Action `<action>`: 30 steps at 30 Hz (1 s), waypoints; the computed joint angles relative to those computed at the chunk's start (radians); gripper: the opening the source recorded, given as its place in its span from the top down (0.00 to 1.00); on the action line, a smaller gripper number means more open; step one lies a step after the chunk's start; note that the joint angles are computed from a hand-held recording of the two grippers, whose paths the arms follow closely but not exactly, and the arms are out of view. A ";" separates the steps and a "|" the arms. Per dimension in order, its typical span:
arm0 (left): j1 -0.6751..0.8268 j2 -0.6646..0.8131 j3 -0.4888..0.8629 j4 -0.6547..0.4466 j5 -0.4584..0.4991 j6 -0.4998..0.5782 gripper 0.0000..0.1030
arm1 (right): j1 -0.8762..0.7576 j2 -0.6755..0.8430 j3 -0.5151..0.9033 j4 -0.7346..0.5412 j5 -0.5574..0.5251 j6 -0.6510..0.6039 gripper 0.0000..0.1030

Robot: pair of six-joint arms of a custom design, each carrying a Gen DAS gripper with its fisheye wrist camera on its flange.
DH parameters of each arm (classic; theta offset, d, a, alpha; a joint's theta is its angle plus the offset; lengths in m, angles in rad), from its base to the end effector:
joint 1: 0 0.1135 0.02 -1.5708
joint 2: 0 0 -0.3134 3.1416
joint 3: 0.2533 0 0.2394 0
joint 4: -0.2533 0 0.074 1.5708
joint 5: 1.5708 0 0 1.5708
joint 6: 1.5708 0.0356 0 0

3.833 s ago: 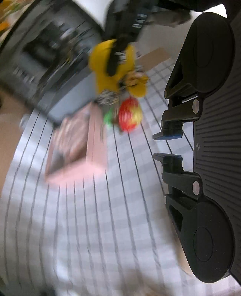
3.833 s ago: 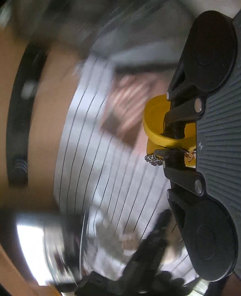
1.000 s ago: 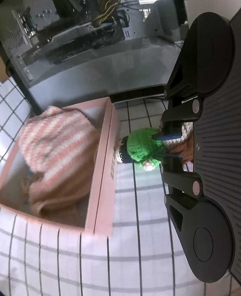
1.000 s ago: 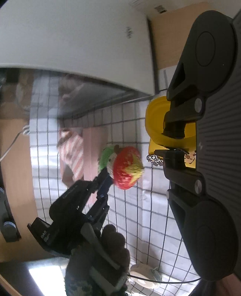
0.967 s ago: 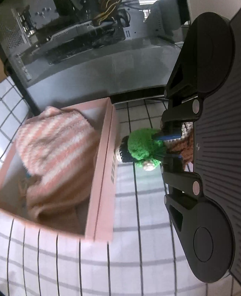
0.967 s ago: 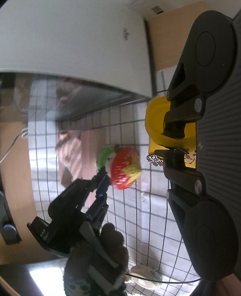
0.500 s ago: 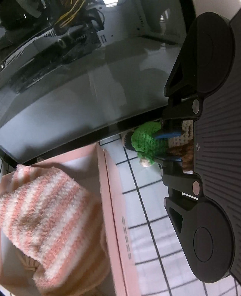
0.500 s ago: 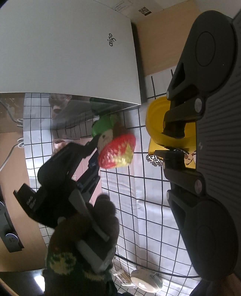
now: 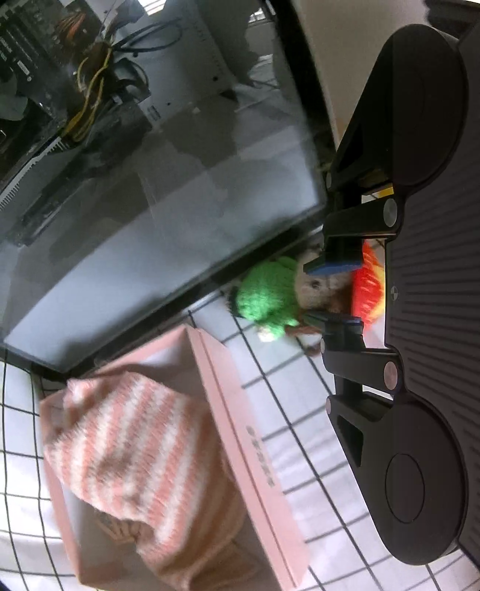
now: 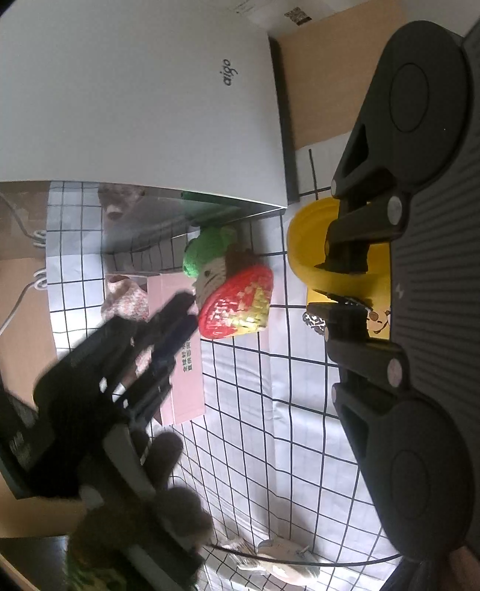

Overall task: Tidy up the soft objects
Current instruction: 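Lift the green doll with the left tool toward the pink box, then lower the doll into the pink box and open the left tool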

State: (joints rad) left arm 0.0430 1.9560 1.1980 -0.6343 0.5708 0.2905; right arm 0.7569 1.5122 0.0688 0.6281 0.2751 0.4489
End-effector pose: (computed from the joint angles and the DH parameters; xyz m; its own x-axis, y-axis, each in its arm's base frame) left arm 0.3663 -0.0035 0.1859 -0.9249 0.2015 -0.3224 0.3388 0.8215 -0.4586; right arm 0.1265 0.1062 0.1253 -0.7048 -0.0912 -0.7035 -0.2437 0.9625 0.1194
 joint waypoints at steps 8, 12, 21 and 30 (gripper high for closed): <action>-0.144 0.088 0.132 -0.089 -0.110 -0.049 0.71 | -0.038 0.029 -0.038 0.088 -0.038 -0.009 0.88; -0.195 0.132 0.174 -0.101 -0.119 -0.055 0.65 | -0.029 0.033 -0.046 0.103 -0.026 0.000 0.88; -0.247 0.172 0.172 -0.103 -0.258 -0.015 0.36 | -0.033 0.016 -0.048 0.095 -0.036 -0.009 0.88; -0.200 0.129 0.056 -0.022 -0.223 -0.028 0.33 | -0.030 0.009 -0.042 0.077 -0.033 -0.021 0.86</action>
